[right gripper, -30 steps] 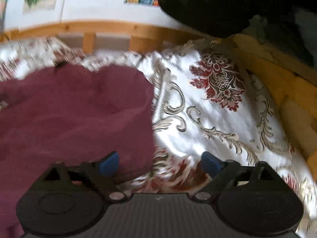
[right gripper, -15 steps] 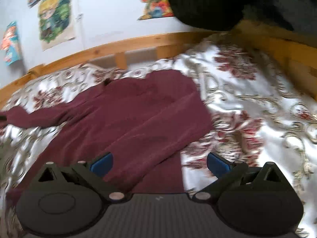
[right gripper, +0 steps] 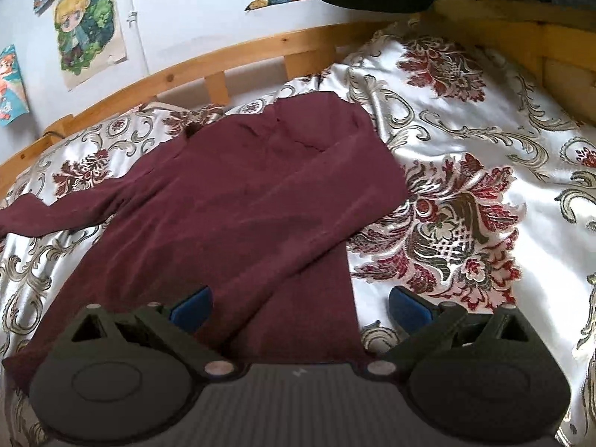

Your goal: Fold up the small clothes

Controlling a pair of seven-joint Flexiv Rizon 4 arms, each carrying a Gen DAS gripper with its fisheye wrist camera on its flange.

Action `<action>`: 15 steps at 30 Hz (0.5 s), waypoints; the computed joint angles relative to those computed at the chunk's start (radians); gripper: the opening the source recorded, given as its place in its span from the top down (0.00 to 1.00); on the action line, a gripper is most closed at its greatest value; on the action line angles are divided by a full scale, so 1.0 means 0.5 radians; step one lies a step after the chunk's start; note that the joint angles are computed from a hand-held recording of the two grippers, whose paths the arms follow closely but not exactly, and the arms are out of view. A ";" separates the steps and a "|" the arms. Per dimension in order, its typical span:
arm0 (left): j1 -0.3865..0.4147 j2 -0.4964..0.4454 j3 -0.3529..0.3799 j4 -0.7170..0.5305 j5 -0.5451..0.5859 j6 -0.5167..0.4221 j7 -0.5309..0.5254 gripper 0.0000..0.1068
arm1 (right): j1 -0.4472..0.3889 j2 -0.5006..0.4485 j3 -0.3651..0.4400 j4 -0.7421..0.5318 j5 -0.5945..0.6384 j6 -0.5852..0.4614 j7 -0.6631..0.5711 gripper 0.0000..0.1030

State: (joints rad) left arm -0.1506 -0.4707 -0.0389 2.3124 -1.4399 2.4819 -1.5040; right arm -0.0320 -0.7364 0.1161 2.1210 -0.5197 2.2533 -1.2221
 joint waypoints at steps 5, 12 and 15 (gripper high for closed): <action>-0.046 -0.001 0.043 0.085 0.193 0.143 -0.206 0.94 | -0.026 -0.004 0.016 -0.002 -0.033 0.014 0.021 0.00; -0.091 0.038 0.123 0.194 0.665 0.459 -0.230 0.94 | -0.066 -0.005 0.029 -0.007 -0.090 0.036 0.082 0.00; -0.066 0.046 0.138 0.174 0.990 0.538 -0.142 0.94 | -0.065 -0.006 0.023 -0.009 -0.095 0.047 0.099 0.00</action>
